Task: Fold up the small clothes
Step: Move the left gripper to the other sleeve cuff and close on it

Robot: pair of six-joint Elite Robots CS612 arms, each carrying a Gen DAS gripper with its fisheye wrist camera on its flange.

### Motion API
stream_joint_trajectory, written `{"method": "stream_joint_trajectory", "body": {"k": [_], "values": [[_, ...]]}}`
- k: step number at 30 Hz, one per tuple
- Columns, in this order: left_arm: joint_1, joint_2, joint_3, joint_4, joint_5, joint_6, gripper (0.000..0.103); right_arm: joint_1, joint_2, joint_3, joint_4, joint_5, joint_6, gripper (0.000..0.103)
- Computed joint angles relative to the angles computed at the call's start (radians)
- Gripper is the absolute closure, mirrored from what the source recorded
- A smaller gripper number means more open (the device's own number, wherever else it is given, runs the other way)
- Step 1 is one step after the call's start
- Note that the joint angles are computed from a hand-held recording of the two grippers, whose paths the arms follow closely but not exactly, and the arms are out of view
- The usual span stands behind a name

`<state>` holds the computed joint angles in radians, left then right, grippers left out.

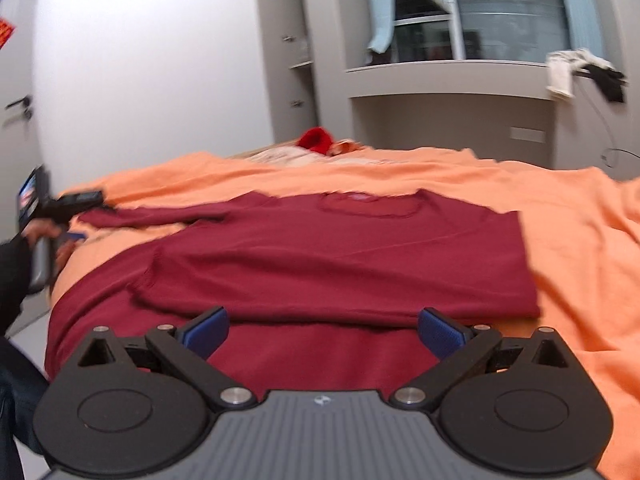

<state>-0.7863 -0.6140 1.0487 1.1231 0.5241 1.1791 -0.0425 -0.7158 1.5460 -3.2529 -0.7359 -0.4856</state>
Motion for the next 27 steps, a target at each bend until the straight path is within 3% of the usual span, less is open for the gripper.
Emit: {"method": "stream_joint_trajectory", "body": {"k": [5, 10, 15, 16, 18, 19, 21, 24, 27], "values": [[0.034, -0.018, 0.044, -0.023, 0.008, -0.182, 0.004, 0.006, -0.001, 0.011, 0.041, -0.021, -0.063, 0.0], [0.046, 0.019, 0.023, 0.174, 0.022, -0.48, 0.022, 0.003, 0.008, -0.006, 0.077, -0.017, -0.031, 0.0], [0.055, 0.042, 0.018, 0.305, 0.037, -0.692, 0.043, -0.002, 0.011, -0.012, 0.103, -0.012, -0.015, 0.0], [0.056, 0.041, 0.024, 0.308, 0.034, -0.711, 0.049, -0.002, 0.011, -0.013, 0.105, -0.011, -0.015, 0.0], [0.058, 0.036, 0.031, 0.296, 0.029, -0.711, 0.073, -0.001, 0.011, -0.011, 0.104, -0.016, -0.015, 0.0], [0.059, 0.03, 0.041, 0.264, 0.011, -0.694, 0.101, 0.0, 0.011, -0.01, 0.1, -0.019, -0.016, 0.0], [0.047, 0.028, 0.052, 0.266, -0.028, -0.732, 0.099, 0.001, 0.01, -0.007, 0.09, -0.024, -0.017, 0.0], [0.034, 0.039, 0.059, 0.351, -0.122, -0.797, 0.1, 0.003, 0.01, -0.004, 0.078, -0.027, -0.015, 0.0], [0.017, 0.044, 0.052, 0.428, -0.211, -0.799, 0.1, 0.002, 0.01, -0.001, 0.064, -0.029, -0.007, 0.0]]}}
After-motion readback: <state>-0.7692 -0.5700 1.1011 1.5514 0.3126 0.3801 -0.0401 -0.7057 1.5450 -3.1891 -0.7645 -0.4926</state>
